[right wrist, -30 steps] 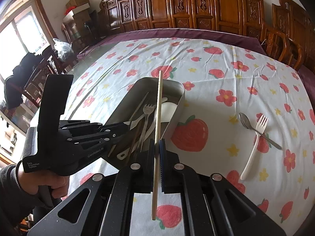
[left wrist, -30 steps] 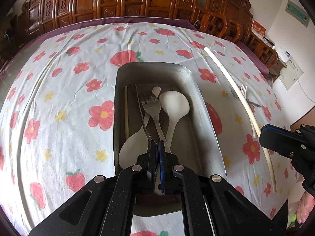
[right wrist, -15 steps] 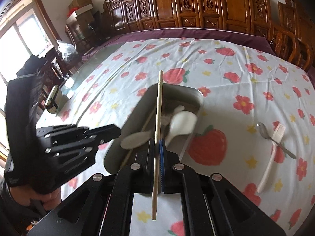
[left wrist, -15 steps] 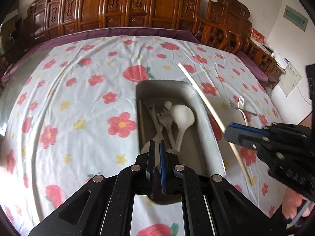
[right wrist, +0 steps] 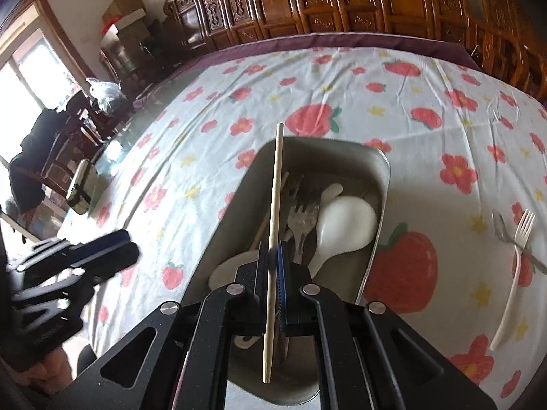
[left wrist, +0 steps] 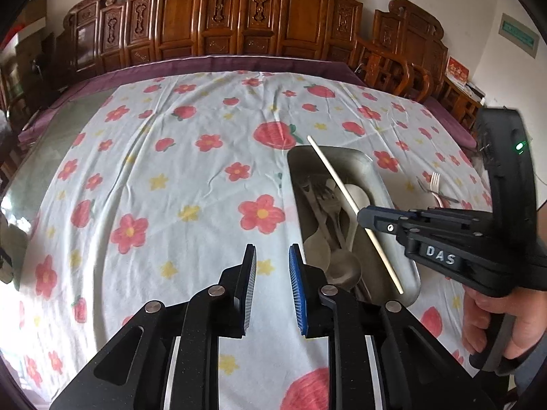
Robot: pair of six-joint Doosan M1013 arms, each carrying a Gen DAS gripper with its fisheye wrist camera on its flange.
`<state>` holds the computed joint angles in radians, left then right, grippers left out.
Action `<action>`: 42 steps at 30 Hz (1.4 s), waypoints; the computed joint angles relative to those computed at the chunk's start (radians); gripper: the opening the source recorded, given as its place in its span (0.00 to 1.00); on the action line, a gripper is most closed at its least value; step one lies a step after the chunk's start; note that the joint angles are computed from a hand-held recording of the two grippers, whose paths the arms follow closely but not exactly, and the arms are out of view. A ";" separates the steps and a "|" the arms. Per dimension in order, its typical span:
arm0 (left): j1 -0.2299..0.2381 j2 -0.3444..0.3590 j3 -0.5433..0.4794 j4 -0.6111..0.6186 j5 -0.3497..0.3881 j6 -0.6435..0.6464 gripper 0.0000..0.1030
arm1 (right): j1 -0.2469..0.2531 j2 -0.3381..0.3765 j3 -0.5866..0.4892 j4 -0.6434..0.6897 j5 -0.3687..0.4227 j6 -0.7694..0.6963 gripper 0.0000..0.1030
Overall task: Organize utensils
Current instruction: 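Open the right gripper to drop the chopstick into the tray, then move both open grippers toward the remaining white fork and steel spoon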
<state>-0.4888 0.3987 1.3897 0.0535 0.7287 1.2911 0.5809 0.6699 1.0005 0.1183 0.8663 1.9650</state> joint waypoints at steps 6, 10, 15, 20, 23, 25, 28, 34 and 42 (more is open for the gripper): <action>0.002 -0.004 0.005 0.000 0.000 -0.003 0.19 | 0.003 0.003 0.009 -0.012 0.011 0.010 0.06; 0.000 -0.007 0.006 -0.002 -0.002 0.005 0.19 | 0.001 -0.001 0.015 -0.022 0.008 0.018 0.07; -0.008 -0.010 0.002 0.008 -0.002 0.000 0.20 | -0.002 -0.012 0.028 -0.020 -0.006 0.008 0.08; -0.018 -0.011 -0.003 0.018 0.000 -0.008 0.27 | 0.001 -0.039 0.061 -0.044 -0.027 -0.013 0.08; -0.027 -0.010 -0.007 0.027 0.001 -0.013 0.34 | 0.000 -0.070 0.100 -0.052 -0.049 -0.028 0.08; -0.032 -0.008 -0.011 0.031 0.004 -0.014 0.37 | -0.003 -0.092 0.130 -0.056 -0.061 -0.035 0.08; -0.041 -0.004 -0.019 0.032 0.009 -0.017 0.48 | -0.008 -0.130 0.181 -0.074 -0.076 -0.038 0.08; -0.065 0.004 -0.032 0.035 0.007 -0.009 0.64 | -0.026 -0.211 0.298 -0.129 -0.102 -0.009 0.08; -0.105 0.023 -0.060 0.024 0.018 0.013 0.83 | -0.067 -0.302 0.435 -0.194 -0.125 0.036 0.16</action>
<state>-0.5935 0.4218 1.3293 0.0772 0.7467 1.3040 0.5141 0.3682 1.4357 -0.0761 0.7416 2.0012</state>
